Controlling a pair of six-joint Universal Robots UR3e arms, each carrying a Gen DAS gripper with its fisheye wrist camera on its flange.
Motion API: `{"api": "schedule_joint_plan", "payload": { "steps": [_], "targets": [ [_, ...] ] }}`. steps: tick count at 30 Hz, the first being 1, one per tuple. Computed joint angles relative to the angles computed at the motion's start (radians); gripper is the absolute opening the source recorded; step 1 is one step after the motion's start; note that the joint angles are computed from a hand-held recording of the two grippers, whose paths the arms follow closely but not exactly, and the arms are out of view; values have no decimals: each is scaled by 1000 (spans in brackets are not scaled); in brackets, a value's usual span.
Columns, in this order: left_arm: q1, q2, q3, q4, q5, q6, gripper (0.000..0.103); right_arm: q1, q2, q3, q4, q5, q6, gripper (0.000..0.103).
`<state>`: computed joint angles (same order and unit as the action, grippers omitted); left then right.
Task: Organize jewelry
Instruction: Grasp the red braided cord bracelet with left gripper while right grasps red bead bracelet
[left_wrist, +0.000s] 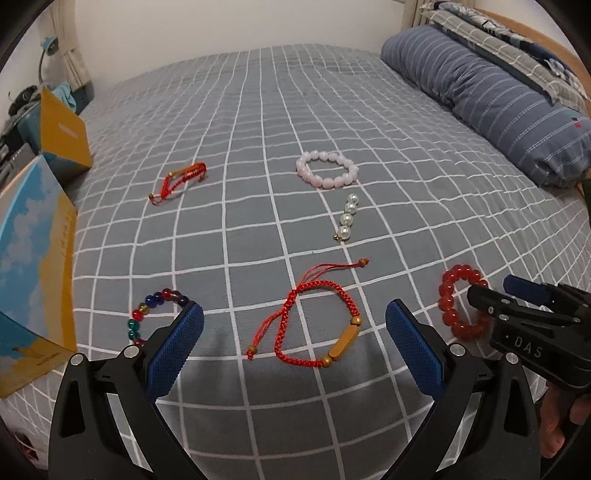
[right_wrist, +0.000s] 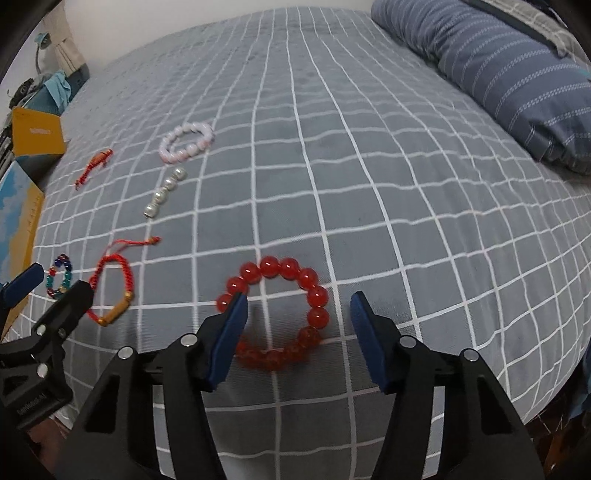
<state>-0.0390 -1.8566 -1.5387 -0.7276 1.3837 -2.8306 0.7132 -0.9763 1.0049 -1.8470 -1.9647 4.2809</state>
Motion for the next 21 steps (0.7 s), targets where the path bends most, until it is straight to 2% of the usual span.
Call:
{"api": "schedule_joint_plan", "payload": {
  "steps": [4, 10, 14, 17, 19, 20, 21],
  "targets": [
    [-16, -42, 29, 5, 11, -1, 97, -16, -1, 29, -25, 22, -3, 56],
    [-24, -106, 71, 0, 11, 8, 97, -28, 6, 26, -2, 36, 16, 38],
    [-36, -154, 113, -23, 24, 19, 95, -31, 12, 4, 48, 30, 33, 22],
    [-40, -179, 136, -43, 24, 28, 85, -28, 7, 14, 45, 30, 37, 16],
    [-41, -184, 141, -48, 18, 30, 74, -28, 4, 13, 54, 27, 36, 14],
    [-45, -187, 148, -56, 26, 28, 66, -29, 8, 7, 60, 27, 37, 13],
    [-47, -185, 150, -59, 28, 27, 52, -29, 8, 2, 67, 26, 40, 13]
  ]
}}
